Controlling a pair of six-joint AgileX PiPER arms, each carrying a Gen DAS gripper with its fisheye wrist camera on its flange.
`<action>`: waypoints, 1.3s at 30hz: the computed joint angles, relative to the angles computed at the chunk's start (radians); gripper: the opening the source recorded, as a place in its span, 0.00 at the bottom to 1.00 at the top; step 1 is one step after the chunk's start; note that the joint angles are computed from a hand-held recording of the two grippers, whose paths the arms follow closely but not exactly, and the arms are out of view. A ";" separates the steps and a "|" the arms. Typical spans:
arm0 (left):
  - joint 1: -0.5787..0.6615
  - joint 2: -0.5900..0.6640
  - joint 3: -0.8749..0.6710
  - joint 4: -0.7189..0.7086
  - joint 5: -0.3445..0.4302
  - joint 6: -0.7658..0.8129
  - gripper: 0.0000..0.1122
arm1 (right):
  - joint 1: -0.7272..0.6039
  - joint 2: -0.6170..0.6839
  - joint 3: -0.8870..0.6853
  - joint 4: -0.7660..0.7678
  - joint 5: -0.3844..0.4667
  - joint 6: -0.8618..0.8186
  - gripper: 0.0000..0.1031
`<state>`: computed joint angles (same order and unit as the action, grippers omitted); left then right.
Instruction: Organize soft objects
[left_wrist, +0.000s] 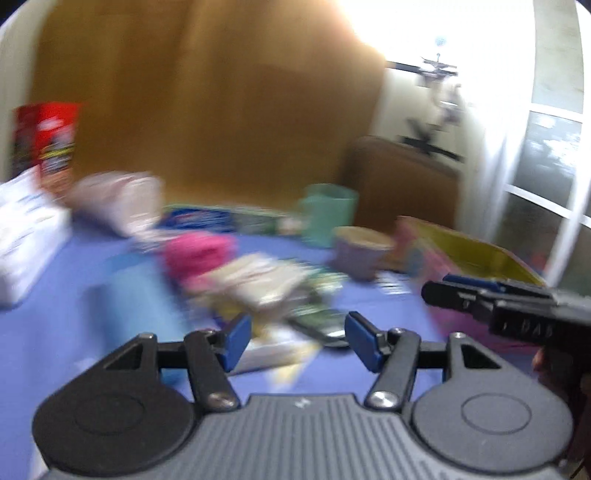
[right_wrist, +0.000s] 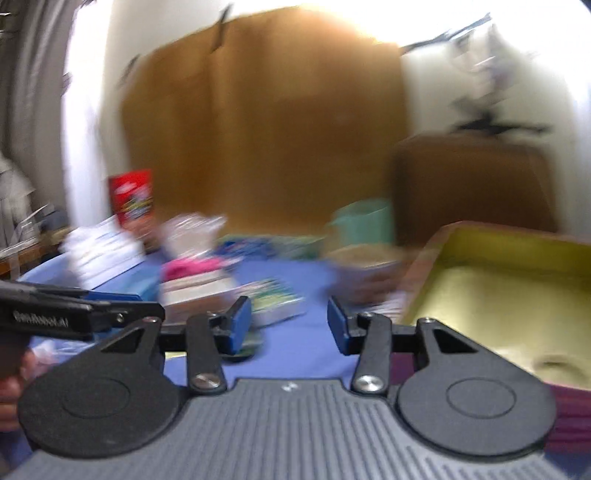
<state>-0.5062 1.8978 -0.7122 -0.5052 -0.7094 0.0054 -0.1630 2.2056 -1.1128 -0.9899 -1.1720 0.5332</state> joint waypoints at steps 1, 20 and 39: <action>0.023 -0.001 0.027 0.008 -0.022 -0.031 0.51 | 0.034 0.002 -0.039 -0.024 0.033 0.032 0.57; 0.132 0.027 0.165 0.276 -0.243 -0.380 0.54 | 0.268 0.126 -0.540 -0.482 0.361 0.570 0.66; 0.076 0.060 -0.068 0.708 0.077 -0.600 0.79 | -0.072 0.030 0.074 -0.263 0.030 -0.090 0.88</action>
<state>-0.4297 1.9573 -0.7798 0.2024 -0.6322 -0.5943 -0.2345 2.2356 -1.0393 -1.2525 -1.1425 0.4428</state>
